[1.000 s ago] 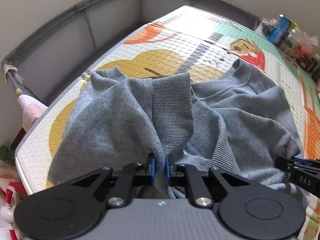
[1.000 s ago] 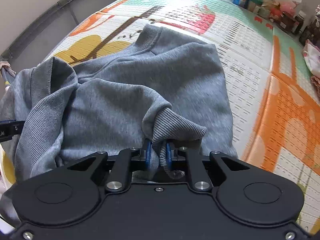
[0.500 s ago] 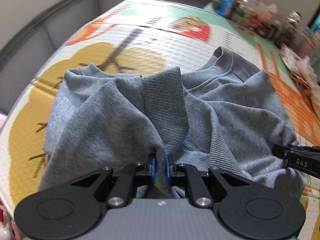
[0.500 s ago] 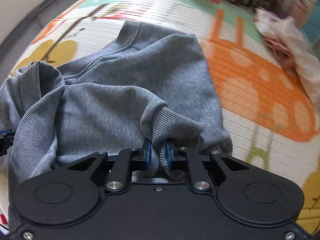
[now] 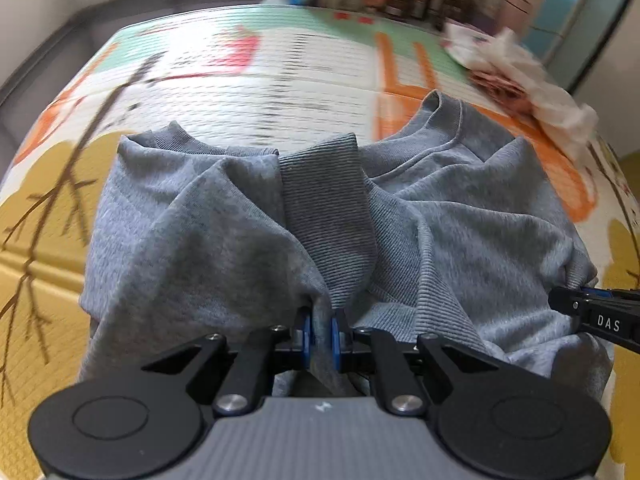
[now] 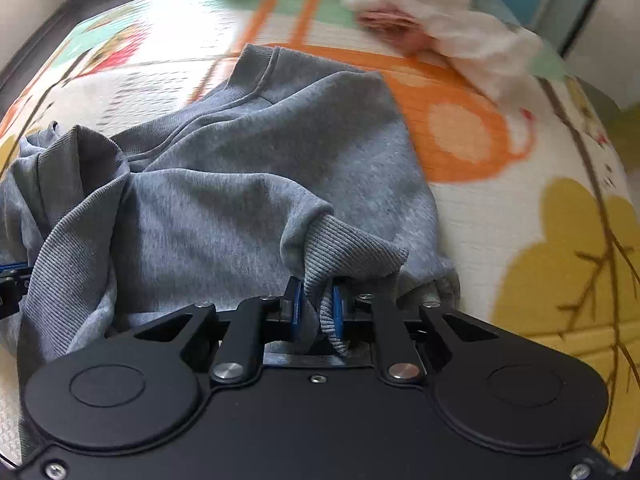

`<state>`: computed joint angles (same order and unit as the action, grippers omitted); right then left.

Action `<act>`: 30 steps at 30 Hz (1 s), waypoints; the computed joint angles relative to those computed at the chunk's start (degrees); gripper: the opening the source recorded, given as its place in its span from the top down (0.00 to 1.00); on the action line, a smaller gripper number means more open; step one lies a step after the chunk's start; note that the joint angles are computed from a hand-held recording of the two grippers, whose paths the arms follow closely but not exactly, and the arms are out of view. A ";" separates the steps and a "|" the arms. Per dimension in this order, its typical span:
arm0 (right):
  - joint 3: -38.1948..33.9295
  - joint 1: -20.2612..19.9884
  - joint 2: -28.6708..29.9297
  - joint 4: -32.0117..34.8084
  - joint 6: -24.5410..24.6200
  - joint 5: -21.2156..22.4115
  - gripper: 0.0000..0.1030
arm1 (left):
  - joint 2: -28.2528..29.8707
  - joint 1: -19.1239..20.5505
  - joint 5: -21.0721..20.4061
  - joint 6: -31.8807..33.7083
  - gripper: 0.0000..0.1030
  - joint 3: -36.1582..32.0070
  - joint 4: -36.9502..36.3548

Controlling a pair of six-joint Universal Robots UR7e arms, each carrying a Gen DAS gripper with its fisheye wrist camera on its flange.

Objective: Fold clothes

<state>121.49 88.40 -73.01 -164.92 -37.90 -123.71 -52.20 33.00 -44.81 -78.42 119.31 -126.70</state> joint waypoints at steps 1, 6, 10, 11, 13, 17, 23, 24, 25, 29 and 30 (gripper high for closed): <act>0.08 -0.65 -0.70 -0.15 0.06 -0.02 0.86 | 0.88 0.15 -0.10 1.41 0.89 -0.62 -0.92; 0.14 -3.92 -3.58 -0.65 0.51 0.54 0.86 | 5.25 0.51 -0.39 7.04 0.89 -4.55 -3.28; 0.26 -5.69 -5.31 -0.91 0.98 0.70 0.86 | 7.89 0.46 -1.03 10.37 0.89 -6.89 -4.85; 0.25 -6.10 -5.76 -0.92 1.14 0.73 0.86 | 8.51 0.47 -1.18 11.19 0.89 -7.48 -5.20; 0.11 -6.74 -6.09 -1.27 1.03 0.73 0.86 | 9.63 0.49 -1.37 12.56 0.89 -8.48 -5.78; 0.01 -7.60 -6.84 -1.65 0.98 0.93 0.86 | 11.31 0.56 -1.19 14.23 0.89 -10.11 -5.67; 0.37 -7.48 -7.51 -1.53 0.99 1.70 0.86 | 10.50 0.75 -1.35 14.69 0.89 -9.48 -6.17; 0.44 -7.34 -7.63 -1.44 1.00 1.83 0.86 | 10.13 0.50 -1.35 14.24 0.91 -9.17 -5.92; 0.49 -7.15 -7.88 -1.17 1.10 2.01 0.86 | 9.85 0.40 -1.34 14.04 0.91 -9.06 -5.64; 0.25 -6.20 -8.69 0.84 1.63 1.59 0.85 | 8.53 -0.25 -1.49 13.69 0.91 -8.46 -5.08; 0.21 -5.94 -8.80 1.01 1.47 1.39 0.84 | 8.16 -0.54 -1.51 13.53 0.90 -8.35 -4.87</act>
<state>121.70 82.47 -81.81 -163.91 -36.42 -122.32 -44.04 32.47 -46.32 -64.88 110.96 -131.56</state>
